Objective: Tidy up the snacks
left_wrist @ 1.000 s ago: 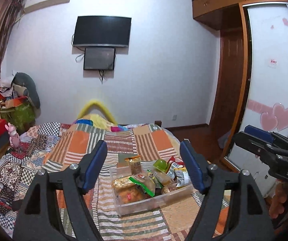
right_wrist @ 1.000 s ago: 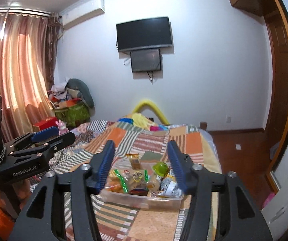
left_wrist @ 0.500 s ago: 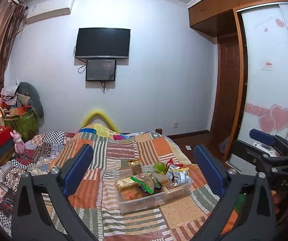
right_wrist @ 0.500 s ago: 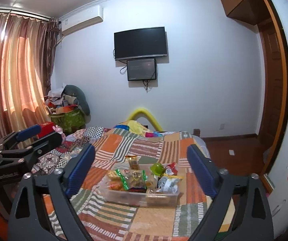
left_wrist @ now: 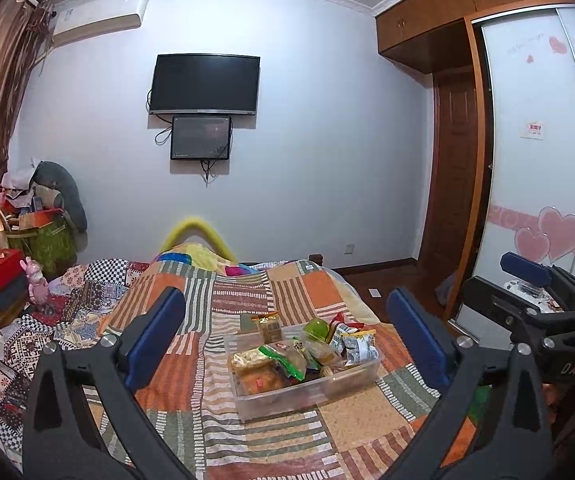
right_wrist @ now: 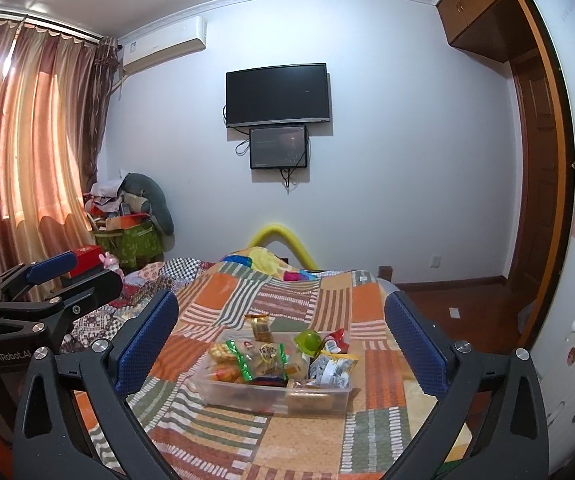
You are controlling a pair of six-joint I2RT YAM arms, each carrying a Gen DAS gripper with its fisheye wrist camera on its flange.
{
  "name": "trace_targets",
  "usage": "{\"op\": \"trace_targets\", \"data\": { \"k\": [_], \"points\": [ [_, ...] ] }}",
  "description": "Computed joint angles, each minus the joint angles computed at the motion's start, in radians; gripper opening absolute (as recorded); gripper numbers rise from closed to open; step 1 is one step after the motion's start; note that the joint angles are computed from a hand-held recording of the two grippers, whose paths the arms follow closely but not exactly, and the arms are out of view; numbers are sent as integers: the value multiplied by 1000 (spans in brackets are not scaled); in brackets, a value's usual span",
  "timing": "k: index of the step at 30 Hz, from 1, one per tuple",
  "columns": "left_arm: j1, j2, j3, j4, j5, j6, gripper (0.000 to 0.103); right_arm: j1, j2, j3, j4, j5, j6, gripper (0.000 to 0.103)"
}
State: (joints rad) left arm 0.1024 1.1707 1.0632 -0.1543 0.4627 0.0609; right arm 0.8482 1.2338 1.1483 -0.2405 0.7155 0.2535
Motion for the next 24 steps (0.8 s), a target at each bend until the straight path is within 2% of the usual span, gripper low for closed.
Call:
{"op": "trace_targets", "data": {
  "k": [24],
  "points": [
    [2, 7, 0, -8, 15, 3, 103, 3, -11, 9, -19, 17, 5, 103]
  ]
}}
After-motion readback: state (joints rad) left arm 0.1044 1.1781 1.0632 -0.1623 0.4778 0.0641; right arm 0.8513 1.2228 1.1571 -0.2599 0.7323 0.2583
